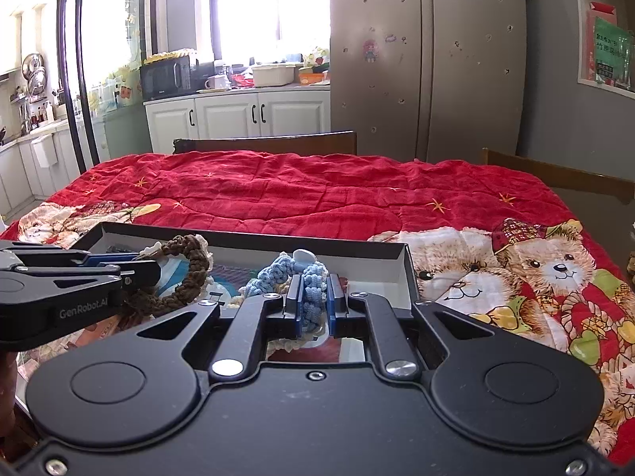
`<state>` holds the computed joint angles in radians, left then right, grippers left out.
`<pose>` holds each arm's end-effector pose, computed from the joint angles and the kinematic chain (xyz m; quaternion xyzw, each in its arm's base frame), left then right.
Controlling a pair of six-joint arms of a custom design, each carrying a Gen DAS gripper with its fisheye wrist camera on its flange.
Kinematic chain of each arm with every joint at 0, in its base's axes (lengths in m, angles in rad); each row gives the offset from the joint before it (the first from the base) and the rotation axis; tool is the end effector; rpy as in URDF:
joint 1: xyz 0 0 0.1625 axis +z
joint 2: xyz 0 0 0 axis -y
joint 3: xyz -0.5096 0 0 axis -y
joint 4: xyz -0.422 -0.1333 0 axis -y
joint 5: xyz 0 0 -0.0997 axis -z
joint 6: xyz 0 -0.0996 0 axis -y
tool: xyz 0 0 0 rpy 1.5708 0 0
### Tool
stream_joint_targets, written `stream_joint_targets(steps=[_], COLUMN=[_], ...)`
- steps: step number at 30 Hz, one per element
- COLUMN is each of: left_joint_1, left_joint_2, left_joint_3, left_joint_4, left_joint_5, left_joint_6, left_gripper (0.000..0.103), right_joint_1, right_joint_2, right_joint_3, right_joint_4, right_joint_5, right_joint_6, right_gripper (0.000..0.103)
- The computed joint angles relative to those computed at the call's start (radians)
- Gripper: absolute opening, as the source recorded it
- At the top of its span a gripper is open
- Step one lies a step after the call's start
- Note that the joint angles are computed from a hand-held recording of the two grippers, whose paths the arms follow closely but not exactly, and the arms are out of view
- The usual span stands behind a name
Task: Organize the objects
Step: 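Lower braided scrunchie into the box with left tool while right tool lowers blue scrunchie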
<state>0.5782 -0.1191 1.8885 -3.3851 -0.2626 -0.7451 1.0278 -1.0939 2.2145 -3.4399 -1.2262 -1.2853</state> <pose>-0.3130 -0.4783 -0.2120 0.0844 0.7890 -0.4760 0.3792 -0.1435 -0.5609 0.2345 0.3910 -0.8318 0.3463 0.1878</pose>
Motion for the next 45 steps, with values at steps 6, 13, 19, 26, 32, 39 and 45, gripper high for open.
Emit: stream_joint_targets(steps=[6,13,19,26,32,39,45], left_joint_1=[0.009,0.017,0.02,0.022,0.026,0.028,0.029], left_joint_2=[0.002,-0.003,-0.009,-0.015,-0.019,-0.025,-0.028], left_joint_3=[-0.008,-0.011,-0.013,-0.015,-0.016,-0.02,-0.02], left_joint_4=[0.007,0.053,0.105,0.15,0.171,0.215,0.23], left_joint_5=[-0.016,-0.039,-0.043,-0.044,-0.055,-0.057,-0.059], left_joint_6=[0.016,0.0,-0.028,-0.052,-0.059,-0.079,-0.089], left_gripper=[0.013,0.014,0.014,0.014,0.015,0.018,0.03], right_joint_1=[0.004,0.008,0.016,0.023,0.026,0.031,0.032], right_joint_2=[0.014,0.023,0.025,0.025,0.026,0.026,0.026], right_joint_3=[-0.009,-0.018,-0.027,-0.037,-0.039,-0.042,-0.044], right_joint_4=[-0.005,-0.001,0.016,0.038,0.046,0.062,0.065], right_joint_5=[-0.016,-0.029,-0.059,-0.084,-0.097,-0.118,-0.12], right_joint_6=[0.009,0.013,0.02,0.028,0.03,0.016,0.022], right_gripper=[0.011,0.011,0.011,0.012,0.012,0.012,0.015])
